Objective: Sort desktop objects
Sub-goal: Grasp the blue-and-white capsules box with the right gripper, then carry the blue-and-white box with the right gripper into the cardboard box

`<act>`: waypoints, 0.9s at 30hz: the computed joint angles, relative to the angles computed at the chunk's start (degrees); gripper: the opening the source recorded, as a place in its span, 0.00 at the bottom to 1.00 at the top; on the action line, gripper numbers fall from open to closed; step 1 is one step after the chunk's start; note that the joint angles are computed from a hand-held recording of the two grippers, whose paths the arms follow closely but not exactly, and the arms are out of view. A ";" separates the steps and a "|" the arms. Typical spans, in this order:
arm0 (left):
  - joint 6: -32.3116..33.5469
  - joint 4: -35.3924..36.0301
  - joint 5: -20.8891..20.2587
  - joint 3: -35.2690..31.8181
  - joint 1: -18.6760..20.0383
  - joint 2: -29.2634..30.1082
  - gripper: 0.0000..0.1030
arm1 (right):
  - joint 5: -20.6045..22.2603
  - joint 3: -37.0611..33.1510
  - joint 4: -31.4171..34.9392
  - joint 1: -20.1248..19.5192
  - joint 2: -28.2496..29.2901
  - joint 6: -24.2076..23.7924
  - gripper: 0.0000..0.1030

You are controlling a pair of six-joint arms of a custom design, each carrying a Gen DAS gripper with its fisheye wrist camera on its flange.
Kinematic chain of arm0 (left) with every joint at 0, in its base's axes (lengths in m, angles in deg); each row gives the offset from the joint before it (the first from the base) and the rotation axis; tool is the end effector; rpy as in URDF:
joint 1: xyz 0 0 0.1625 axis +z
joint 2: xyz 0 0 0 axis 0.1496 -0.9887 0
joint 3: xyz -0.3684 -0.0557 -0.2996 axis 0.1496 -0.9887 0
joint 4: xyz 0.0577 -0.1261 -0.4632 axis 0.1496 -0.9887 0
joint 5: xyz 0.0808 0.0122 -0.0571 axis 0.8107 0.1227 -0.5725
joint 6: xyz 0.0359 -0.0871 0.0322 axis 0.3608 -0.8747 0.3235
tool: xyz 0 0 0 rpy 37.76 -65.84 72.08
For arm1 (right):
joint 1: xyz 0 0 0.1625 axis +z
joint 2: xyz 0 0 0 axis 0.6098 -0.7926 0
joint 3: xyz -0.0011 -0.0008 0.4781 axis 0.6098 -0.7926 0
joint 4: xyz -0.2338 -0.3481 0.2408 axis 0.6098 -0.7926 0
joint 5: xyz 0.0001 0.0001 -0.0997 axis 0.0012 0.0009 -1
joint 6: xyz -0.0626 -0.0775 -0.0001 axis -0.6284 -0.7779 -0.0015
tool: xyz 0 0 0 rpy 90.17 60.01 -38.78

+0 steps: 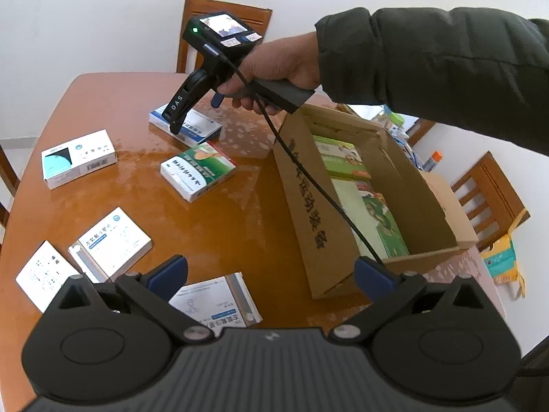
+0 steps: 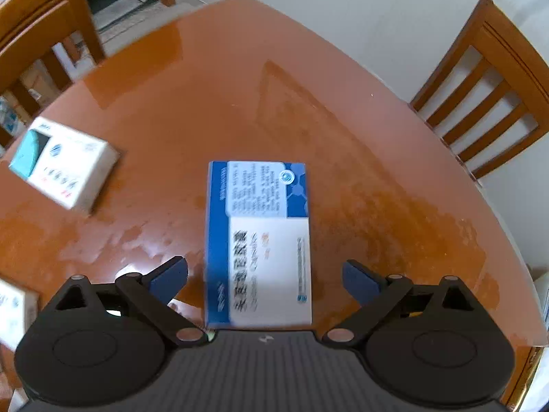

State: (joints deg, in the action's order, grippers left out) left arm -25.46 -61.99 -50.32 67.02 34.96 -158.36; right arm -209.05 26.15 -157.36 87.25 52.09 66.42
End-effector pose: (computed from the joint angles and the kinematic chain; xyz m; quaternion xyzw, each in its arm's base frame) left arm -0.1354 -0.3517 0.4709 0.3510 0.9227 -0.1248 0.0991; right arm 0.4988 -0.6016 0.0240 0.2614 -0.8907 0.0437 0.3694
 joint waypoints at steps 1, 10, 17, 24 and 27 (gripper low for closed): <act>0.12 -0.05 -0.06 -0.04 0.30 0.18 1.00 | 0.15 -0.39 0.22 -0.32 0.40 0.29 0.96; 0.86 -0.49 -0.90 -0.12 1.55 1.59 1.00 | 2.51 0.26 0.04 -2.35 0.26 0.43 0.94; 0.59 -0.78 -1.22 -0.16 1.48 2.26 1.00 | 4.03 1.34 -3.02 -2.39 -0.87 -2.98 0.73; 0.72 -0.70 -1.28 -0.15 0.06 2.45 1.00 | 6.28 3.88 -7.28 -0.97 -4.24 -6.67 0.73; 0.81 -0.70 -1.37 -0.16 -0.77 2.46 1.00 | 8.22 3.70 -8.27 0.67 -6.05 -8.92 0.73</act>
